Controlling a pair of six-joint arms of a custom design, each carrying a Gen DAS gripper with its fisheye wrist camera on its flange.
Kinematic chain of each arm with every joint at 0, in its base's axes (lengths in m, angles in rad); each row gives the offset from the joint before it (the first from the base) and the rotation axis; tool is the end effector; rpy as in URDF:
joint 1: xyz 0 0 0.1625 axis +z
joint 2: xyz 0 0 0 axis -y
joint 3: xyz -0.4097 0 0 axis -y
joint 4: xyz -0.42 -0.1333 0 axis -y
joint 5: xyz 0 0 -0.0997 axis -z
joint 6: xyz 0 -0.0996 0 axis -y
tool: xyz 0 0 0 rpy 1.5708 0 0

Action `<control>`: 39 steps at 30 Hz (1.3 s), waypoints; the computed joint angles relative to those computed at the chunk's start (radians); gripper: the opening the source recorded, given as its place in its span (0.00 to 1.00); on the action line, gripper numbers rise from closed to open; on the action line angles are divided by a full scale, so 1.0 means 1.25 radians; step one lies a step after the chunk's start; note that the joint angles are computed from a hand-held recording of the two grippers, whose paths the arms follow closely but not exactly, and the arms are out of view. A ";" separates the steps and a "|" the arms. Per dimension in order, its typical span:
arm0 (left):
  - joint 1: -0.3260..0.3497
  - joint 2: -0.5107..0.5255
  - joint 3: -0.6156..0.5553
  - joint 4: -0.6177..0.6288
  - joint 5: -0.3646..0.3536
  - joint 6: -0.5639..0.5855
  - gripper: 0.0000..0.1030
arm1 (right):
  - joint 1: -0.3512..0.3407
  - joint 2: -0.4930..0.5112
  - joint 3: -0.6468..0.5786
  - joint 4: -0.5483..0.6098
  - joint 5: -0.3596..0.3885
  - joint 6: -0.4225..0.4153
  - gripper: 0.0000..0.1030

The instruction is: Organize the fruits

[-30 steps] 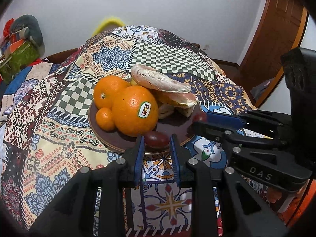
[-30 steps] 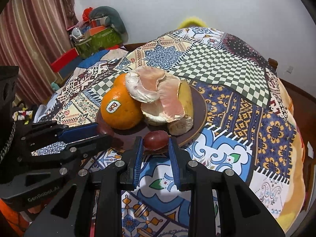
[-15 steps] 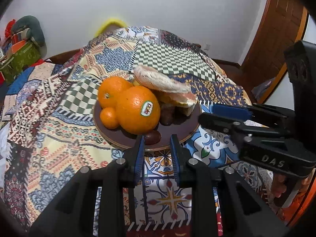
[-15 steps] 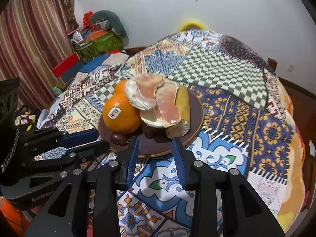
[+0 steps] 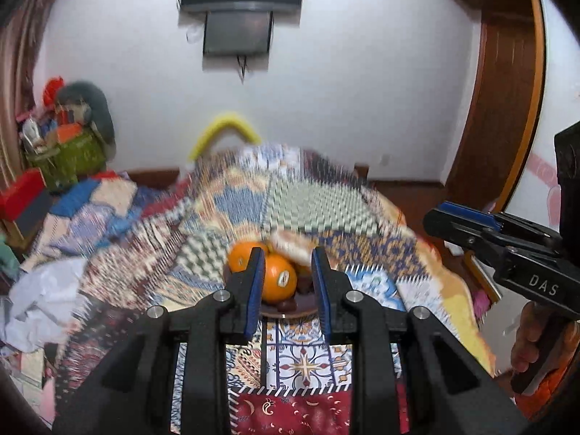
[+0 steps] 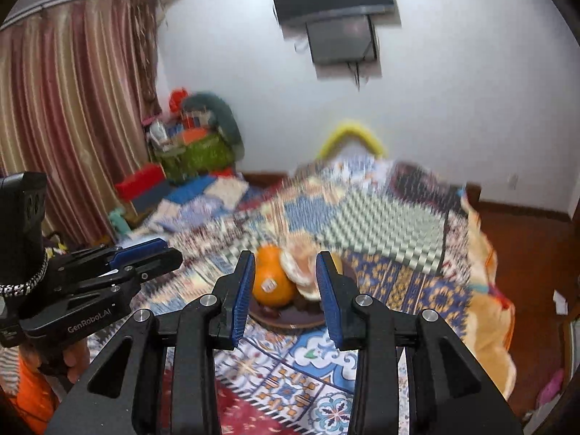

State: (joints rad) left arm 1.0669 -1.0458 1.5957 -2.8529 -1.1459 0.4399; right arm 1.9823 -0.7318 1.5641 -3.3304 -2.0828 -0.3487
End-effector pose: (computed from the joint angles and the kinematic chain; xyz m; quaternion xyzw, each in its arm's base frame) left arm -0.1845 -0.6956 0.2967 0.3477 0.8473 -0.3561 0.1856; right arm 0.3642 -0.6232 0.1533 0.2159 -0.8455 0.4395 0.2128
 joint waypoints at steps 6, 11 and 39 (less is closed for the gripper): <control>-0.050 -0.100 0.100 -0.122 -0.011 0.036 0.27 | 0.063 -0.014 0.037 -0.155 -0.024 -0.064 0.38; -0.085 -0.167 0.168 -0.208 -0.021 0.064 0.43 | 0.099 -0.016 0.055 -0.254 -0.035 -0.106 0.46; -0.122 -0.253 0.273 -0.315 -0.019 0.083 0.90 | 0.140 0.025 0.071 -0.440 -0.101 -0.173 1.00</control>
